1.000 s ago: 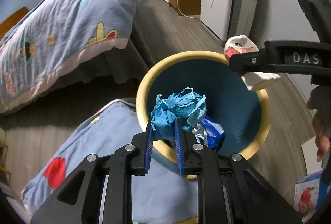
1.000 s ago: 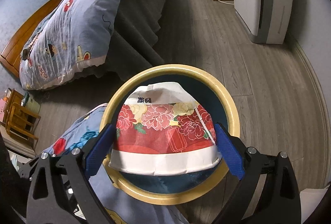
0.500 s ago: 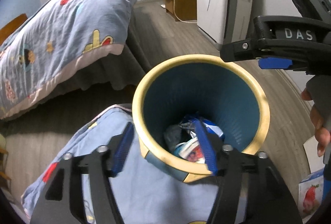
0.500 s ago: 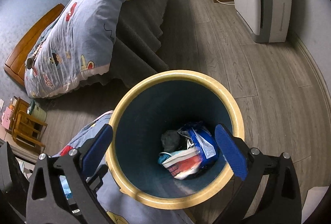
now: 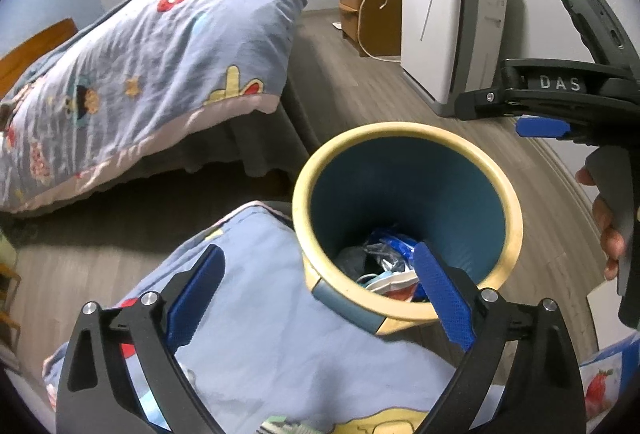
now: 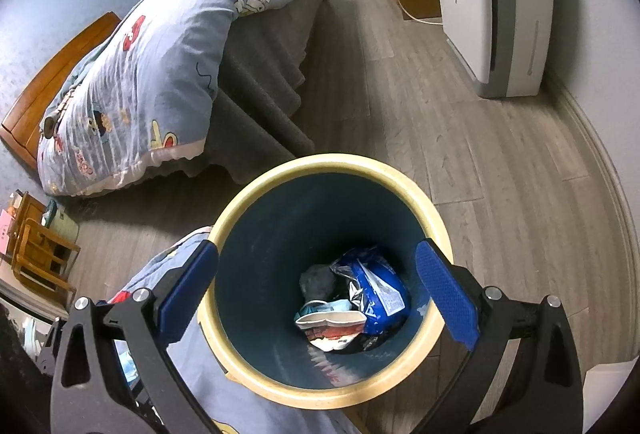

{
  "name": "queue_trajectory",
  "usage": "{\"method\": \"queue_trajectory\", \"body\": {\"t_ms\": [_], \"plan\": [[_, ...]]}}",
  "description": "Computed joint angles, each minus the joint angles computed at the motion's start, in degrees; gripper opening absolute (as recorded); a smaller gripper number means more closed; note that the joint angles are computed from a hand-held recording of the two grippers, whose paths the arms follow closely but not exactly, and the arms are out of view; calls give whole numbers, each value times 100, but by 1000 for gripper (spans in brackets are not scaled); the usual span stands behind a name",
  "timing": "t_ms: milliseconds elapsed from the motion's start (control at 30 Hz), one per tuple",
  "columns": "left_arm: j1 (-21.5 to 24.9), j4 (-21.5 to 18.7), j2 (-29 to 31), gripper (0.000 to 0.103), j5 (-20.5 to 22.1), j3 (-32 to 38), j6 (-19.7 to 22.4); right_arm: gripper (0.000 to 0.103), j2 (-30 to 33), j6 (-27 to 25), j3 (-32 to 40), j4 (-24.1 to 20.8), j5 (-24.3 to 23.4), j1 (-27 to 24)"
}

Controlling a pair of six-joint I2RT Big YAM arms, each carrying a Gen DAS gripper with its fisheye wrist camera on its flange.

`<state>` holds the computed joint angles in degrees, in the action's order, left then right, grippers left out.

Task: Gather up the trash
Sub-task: 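Move both tools back over the cushion toward the remaining trash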

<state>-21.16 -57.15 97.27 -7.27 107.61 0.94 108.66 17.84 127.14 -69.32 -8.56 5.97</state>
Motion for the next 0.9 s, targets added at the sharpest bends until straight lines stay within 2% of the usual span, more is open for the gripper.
{"method": "queue_trajectory", "body": {"t_ms": [200,400,500,733,900], "plan": [[53,0,-410,94,-57,-234,65,97,-166,-20,-11,28,234,115],[205,33,-1178,95,-157,-784,-79,97,-440,-264,-132,46,257,431],[338,-21,-1614,95,-234,-1157,-173,97,-567,-331,-170,-2,229,628],[720,-260,-2704,95,-504,-2028,-276,97,-896,-20,-478,-134,155,1129],[1142,-432,-3268,95,-313,-2366,-628,97,-1047,-52,-699,-328,464,1524]]}}
